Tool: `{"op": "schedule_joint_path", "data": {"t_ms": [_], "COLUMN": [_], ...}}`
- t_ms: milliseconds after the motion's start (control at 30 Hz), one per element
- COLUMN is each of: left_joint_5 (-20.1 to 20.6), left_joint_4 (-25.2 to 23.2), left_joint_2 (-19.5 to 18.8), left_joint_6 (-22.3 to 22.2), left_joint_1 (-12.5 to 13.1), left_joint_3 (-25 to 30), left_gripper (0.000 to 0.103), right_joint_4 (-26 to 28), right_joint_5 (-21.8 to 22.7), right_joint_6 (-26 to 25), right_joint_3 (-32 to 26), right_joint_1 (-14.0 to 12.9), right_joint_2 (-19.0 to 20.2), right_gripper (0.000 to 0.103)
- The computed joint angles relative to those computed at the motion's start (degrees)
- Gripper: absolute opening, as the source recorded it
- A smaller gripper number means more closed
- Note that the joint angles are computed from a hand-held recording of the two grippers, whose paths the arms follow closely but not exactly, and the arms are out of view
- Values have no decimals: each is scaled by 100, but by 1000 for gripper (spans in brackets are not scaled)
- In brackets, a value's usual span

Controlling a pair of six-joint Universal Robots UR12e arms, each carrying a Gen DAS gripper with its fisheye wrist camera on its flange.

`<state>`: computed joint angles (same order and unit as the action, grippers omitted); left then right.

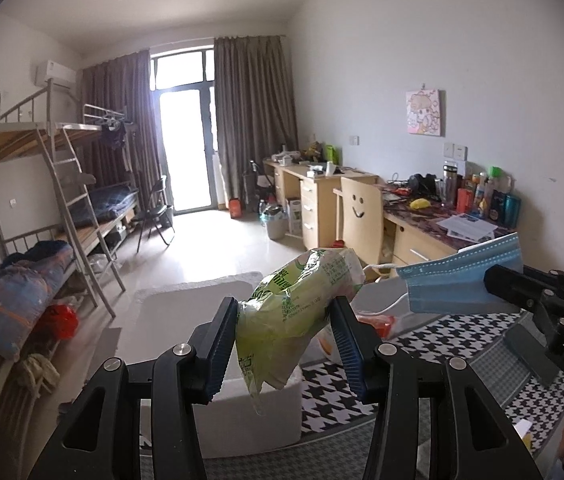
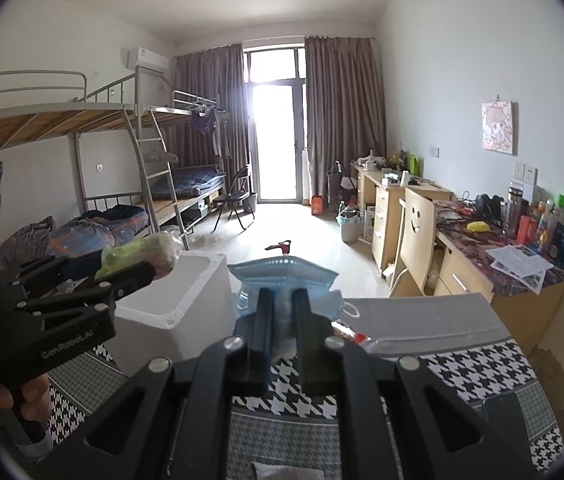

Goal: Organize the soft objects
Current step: 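Carry the tissue pack and the face mask with both tools over the white foam box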

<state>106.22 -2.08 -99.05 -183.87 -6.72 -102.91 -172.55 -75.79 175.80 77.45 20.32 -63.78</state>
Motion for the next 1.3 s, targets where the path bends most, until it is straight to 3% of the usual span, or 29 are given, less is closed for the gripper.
{"op": "schedule_joint_path", "data": {"t_ms": [967, 1300], "left_joint_5": [677, 629], "left_joint_4": [-213, -482], "left_joint_2": [-36, -64], "left_joint_6": [-185, -419], "left_joint_1": [184, 332], "left_joint_3": [131, 173], "left_gripper": [50, 50], "right_joint_4": [570, 797], "right_joint_5": [388, 530], "right_joint_6": [-243, -282], "right_joint_3": [-784, -1037], "right_joint_1": [128, 188], "right_joint_2": [377, 543], "right_gripper": [13, 13]}}
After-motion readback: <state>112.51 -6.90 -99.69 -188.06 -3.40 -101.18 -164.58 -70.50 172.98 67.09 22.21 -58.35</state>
